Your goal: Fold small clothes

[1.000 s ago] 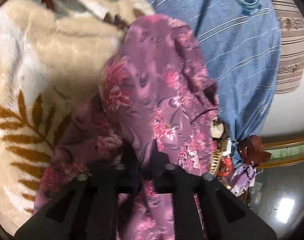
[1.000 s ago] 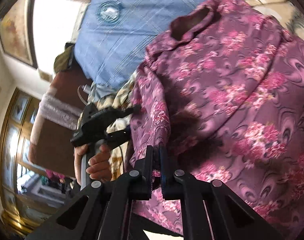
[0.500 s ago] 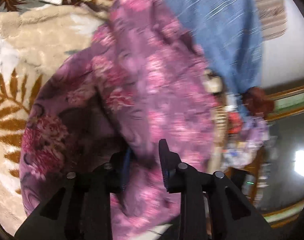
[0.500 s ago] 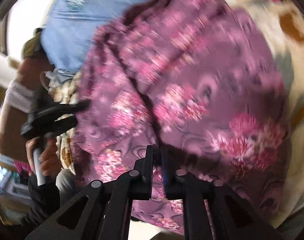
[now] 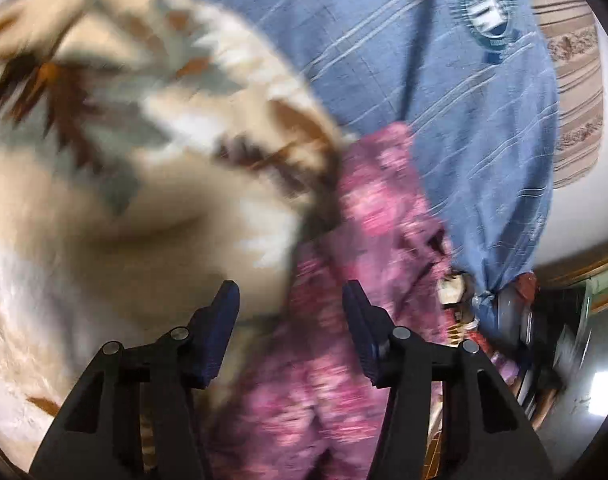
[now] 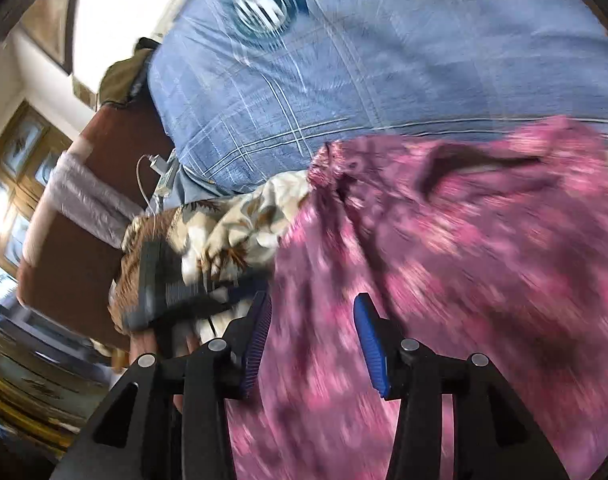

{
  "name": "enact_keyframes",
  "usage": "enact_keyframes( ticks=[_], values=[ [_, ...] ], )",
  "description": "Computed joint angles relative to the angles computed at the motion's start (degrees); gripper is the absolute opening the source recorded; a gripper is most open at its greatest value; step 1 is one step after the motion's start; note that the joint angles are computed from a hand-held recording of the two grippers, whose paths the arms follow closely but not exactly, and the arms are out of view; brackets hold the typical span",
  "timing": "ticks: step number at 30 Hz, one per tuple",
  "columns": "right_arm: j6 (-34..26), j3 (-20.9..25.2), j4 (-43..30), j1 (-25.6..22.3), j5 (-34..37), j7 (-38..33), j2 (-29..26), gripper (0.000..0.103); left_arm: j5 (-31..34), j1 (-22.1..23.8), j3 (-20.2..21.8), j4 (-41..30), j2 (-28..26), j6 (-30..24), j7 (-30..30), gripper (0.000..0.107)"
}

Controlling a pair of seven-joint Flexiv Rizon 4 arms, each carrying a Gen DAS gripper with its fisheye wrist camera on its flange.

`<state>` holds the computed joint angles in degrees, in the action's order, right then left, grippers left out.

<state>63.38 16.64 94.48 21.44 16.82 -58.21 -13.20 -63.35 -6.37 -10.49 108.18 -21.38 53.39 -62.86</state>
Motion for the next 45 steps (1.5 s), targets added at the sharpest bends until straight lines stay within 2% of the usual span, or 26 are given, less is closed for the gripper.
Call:
enact_keyframes(
  ticks=[1,3,5,7,10,11,12,13,16,19,21,24,25,26,27,28,29,31,35,39,42,45],
  values=[
    [-1.2,-1.0,-2.4,0.4,-1.2,1.0,-2.4,0.04,0.3,0.2,0.4,0.5,0.1,-0.8,-1.6,0.041],
    [-5.9,-2.4,-8.8,0.7,-3.4,1.2,-8.3,0.039,0.5,0.7,0.2,-0.3,-0.1,-2.7,-2.0,0.039],
    [-9.0,-2.7,-13.0,0.6,-5.0,3.0,-12.4,0.041,-3.4,1.7,-1.2,-0.8,-0.3,-6.2,1.6,0.039],
    [-10.8,-1.2,-17.2,-1.0,-2.5,2.1,-16.4,0.041,-3.3,1.5,-0.9,-1.3,-1.0,-8.5,1.2,0.039],
    [-10.6,1.7,-20.4,-2.9,2.2,-0.4,-19.6,0.038,-3.8,0.6,-0.7,-1.6,-2.0,-7.7,0.8,0.039],
    [-11.2,1.7,-21.0,-2.7,2.1,-0.6,-20.0,0.034,-3.9,0.3,-0.8,-2.0,-2.4,-7.1,0.9,0.036],
    [-11.9,0.8,-20.8,-1.7,0.7,0.1,-19.8,0.015,-4.4,0.0,-0.9,-2.3,-2.7,-5.9,1.2,0.023],
    [-12.3,-0.2,-20.7,-1.0,-0.5,1.2,-19.7,0.008,-5.4,-0.3,-1.1,-2.4,-2.9,-4.2,1.6,0.016],
    [-8.7,-0.3,-17.7,-1.0,-0.2,2.0,-17.5,0.006,-7.0,0.1,-1.0,-1.5,-2.7,-3.5,1.3,0.001],
    [-7.4,-1.3,-16.5,-0.6,-2.4,2.9,-15.7,0.006,-8.4,0.3,-0.5,0.0,-0.9,-2.3,3.0,0.0],
    [-5.0,-1.3,-15.1,-0.6,-3.0,2.9,-13.8,0.006,-12.4,0.5,-0.4,1.5,1.6,-1.9,5.7,0.0],
    [-2.1,-1.7,-12.9,-0.6,-4.3,3.3,-12.0,0.005,-15.1,-1.0,1.3,3.5,4.4,2.9,8.5,0.0],
    [-3.1,-2.5,-12.7,-0.2,-5.9,4.3,-11.8,0.005,-15.5,-1.3,1.6,3.6,4.3,4.2,8.0,0.0],
    [-6.0,-4.3,-12.9,1.0,-9.3,6.6,-12.2,0.005,-12.8,-1.5,2.2,3.2,3.5,4.8,5.5,0.0],
    [-8.2,-5.5,-13.5,1.9,-11.7,8.6,-13.0,0.001,-9.7,-1.9,2.8,2.9,2.7,6.3,3.3,0.0],
    [-11.4,-6.2,-14.6,2.4,-13.7,10.1,-14.2,0.0,-5.1,-2.5,3.4,1.8,1.4,8.6,-0.9,0.0],
    [-12.8,-6.0,-15.6,2.2,-14.0,10.4,-15.4,0.0,-2.8,-2.2,3.4,1.7,0.7,8.8,-3.7,0.0],
    [-11.0,-5.2,-15.3,1.4,-13.0,11.1,-16.0,0.0,-1.1,-0.8,2.7,1.8,0.2,7.4,-6.6,0.0],
    [-4.4,-1.7,-13.7,-0.7,-9.5,6.7,-15.1,0.003,-1.3,0.8,1.2,2.2,0.8,6.8,-4.9,0.0],
    [-5.1,-0.8,-16.0,-0.4,-8.4,4.6,-16.2,0.033,1.3,0.7,1.0,1.7,0.4,6.4,-6.7,0.0],
    [-8.5,-1.8,-19.9,1.0,-9.9,5.1,-19.1,0.033,1.9,1.0,0.5,0.7,-0.8,5.2,-7.9,0.0],
    [-13.5,-2.4,-22.9,1.6,-10.8,5.7,-21.4,0.026,2.9,1.1,0.4,0.5,-1.0,5.2,-8.1,0.0]
  ],
)
